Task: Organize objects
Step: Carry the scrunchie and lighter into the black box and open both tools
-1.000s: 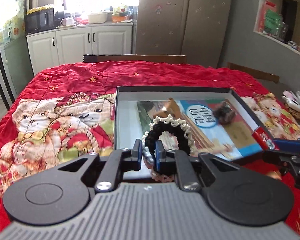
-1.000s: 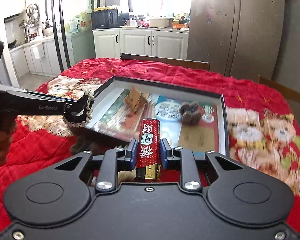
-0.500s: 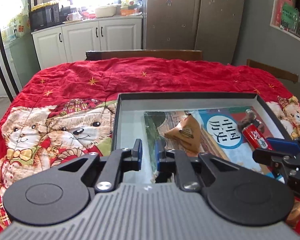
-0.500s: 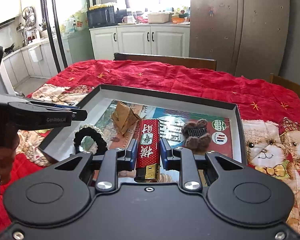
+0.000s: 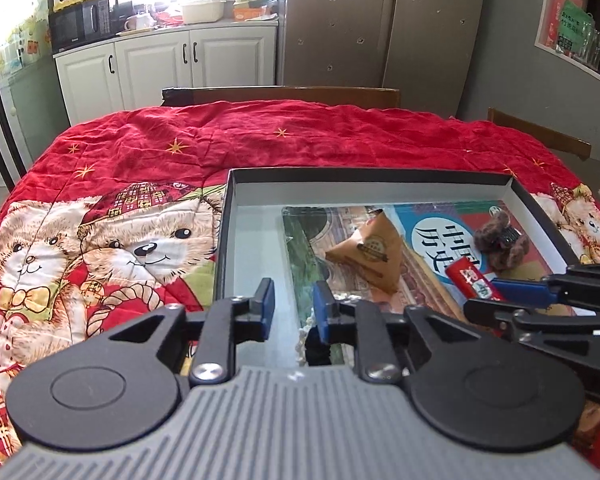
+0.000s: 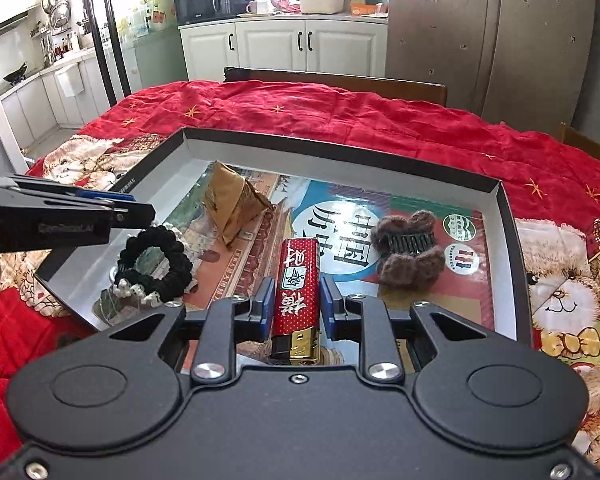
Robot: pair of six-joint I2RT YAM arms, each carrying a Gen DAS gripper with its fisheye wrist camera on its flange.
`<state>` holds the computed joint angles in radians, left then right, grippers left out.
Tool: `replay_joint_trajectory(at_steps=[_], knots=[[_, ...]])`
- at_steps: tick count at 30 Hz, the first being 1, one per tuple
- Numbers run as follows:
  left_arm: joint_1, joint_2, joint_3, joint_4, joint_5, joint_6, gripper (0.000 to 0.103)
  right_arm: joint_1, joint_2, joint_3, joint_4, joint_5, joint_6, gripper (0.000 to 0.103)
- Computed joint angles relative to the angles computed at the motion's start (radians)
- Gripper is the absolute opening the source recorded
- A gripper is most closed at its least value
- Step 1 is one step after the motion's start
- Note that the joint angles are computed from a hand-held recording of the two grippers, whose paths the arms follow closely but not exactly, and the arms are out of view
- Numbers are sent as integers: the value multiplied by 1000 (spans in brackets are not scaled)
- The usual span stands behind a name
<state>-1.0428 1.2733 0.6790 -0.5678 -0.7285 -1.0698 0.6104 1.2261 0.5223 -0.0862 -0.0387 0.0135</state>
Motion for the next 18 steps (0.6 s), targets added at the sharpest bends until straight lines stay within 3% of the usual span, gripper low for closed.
replay_joint_trajectory(at_steps=[3, 7, 9, 12, 14, 18], knots=[[-11, 5, 9, -10, -6, -5, 44, 5, 3, -2, 2, 9, 0, 23], [-24, 10, 14, -20, -25, -17, 69, 11, 2, -3, 1, 21, 0, 25], [-35, 10, 17, -28, -37, -21, 74, 16, -22, -16, 11, 29, -3, 26], [-57, 4, 21, -39, -53, -29, 82, 22, -73, -29, -2, 36, 0, 38], [-76, 0, 25, -51, -67, -43, 86, 28, -122, -36, -26, 38, -5, 38], [-132, 1, 43, -104, -111, -97, 91, 52, -270, -63, -103, 51, -12, 50]])
